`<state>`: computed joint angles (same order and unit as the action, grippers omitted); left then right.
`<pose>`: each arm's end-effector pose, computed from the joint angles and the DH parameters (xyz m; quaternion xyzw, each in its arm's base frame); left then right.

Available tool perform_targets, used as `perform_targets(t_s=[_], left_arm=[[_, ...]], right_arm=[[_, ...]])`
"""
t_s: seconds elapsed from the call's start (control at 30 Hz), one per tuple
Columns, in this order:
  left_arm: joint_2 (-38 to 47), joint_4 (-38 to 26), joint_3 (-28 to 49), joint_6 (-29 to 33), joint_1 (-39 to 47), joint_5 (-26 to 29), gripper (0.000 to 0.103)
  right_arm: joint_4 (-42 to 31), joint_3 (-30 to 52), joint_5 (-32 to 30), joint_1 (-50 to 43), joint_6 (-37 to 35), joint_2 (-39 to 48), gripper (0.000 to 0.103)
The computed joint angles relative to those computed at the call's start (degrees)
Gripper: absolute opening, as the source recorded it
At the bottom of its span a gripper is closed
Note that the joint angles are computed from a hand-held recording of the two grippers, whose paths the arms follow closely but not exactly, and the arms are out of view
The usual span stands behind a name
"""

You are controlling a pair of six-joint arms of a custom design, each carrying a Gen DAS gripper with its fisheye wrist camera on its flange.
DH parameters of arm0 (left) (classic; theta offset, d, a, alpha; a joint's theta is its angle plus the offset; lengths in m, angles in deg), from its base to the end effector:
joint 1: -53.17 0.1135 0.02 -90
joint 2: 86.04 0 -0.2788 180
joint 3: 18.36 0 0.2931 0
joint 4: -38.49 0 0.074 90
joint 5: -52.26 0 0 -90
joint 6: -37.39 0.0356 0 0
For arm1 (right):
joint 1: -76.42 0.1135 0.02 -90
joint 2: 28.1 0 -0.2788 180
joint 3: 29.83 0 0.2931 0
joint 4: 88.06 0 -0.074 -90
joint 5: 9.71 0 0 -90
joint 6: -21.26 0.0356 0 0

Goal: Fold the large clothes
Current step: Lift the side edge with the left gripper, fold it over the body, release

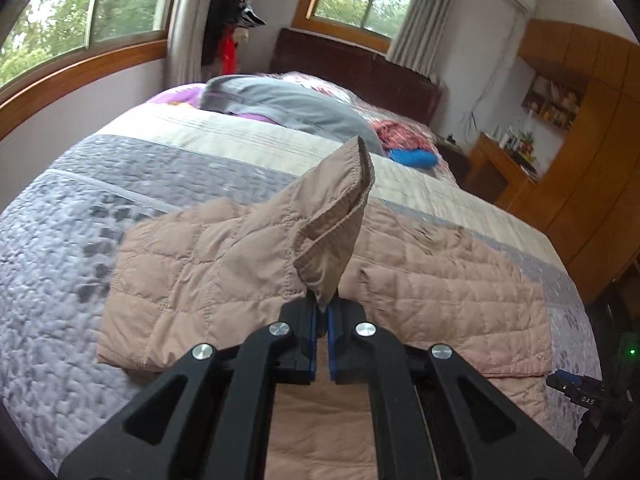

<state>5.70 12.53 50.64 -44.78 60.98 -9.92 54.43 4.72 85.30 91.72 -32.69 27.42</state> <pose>0.3672 0.0336 0.1996 0.0849 0.9083 -0.1763 0.3697 0.1871 0.0480 0.1451 0.1848 0.9436 0.0797 0.2628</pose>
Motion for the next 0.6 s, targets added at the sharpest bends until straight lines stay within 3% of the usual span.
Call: perform_targets(t_s=[0.33, 0.6], left_arm=[[-1.0, 2.9, -5.4, -2.0, -13.0, -2.8, 0.002], [12.5, 1.1, 0.3, -3.0, -19.0, -8.3, 0.003]], right_arm=[[3.8, -0.3, -2.0, -1.9, -0.8, 5.5, 0.053], [5.9, -0.4, -2.5, -3.0, -1.2, 8.9, 0.053]])
